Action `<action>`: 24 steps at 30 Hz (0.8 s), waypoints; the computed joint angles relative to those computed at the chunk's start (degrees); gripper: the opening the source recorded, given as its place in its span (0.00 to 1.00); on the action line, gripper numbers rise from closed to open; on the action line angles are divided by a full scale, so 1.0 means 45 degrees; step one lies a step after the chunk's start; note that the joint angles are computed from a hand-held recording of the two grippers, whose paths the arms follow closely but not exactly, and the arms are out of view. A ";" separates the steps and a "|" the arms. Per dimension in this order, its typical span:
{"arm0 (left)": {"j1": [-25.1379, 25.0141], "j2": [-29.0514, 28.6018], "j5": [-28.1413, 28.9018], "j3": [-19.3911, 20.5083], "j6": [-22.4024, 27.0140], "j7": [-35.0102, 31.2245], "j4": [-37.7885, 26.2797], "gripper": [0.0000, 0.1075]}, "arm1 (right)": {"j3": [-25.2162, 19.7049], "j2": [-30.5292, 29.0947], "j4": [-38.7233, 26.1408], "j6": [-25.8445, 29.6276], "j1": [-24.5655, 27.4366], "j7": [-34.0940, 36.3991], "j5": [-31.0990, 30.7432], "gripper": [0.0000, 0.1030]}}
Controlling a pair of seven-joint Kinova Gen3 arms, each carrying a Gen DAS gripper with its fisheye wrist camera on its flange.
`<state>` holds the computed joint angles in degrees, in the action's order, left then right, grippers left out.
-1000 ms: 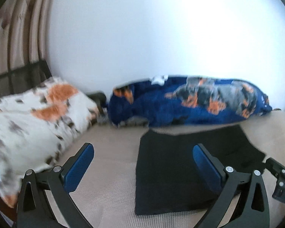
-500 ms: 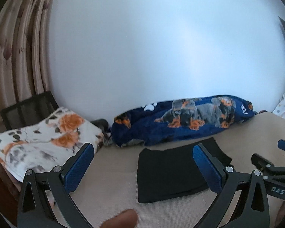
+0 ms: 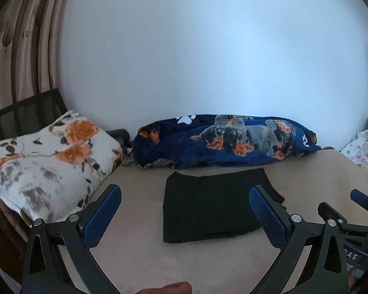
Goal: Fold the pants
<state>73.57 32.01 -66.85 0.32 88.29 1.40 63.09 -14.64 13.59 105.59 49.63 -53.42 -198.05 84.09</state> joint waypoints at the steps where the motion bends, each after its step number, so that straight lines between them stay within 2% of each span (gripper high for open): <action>1: -0.0024 -0.0005 0.0062 -0.0002 0.0029 0.0047 0.0038 0.96 | -0.0014 0.0026 -0.0029 -0.0005 -0.0016 0.0067 -0.0001 0.90; 24: -0.1452 -0.0059 0.1516 0.0221 -0.1155 0.0406 0.1037 0.96 | 0.0499 0.0732 -0.0651 -0.0796 -0.0104 0.1188 -0.0747 0.90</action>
<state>67.03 31.75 -60.03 1.31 83.09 3.23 67.76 -12.40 16.89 102.66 46.05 -53.89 -192.71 80.73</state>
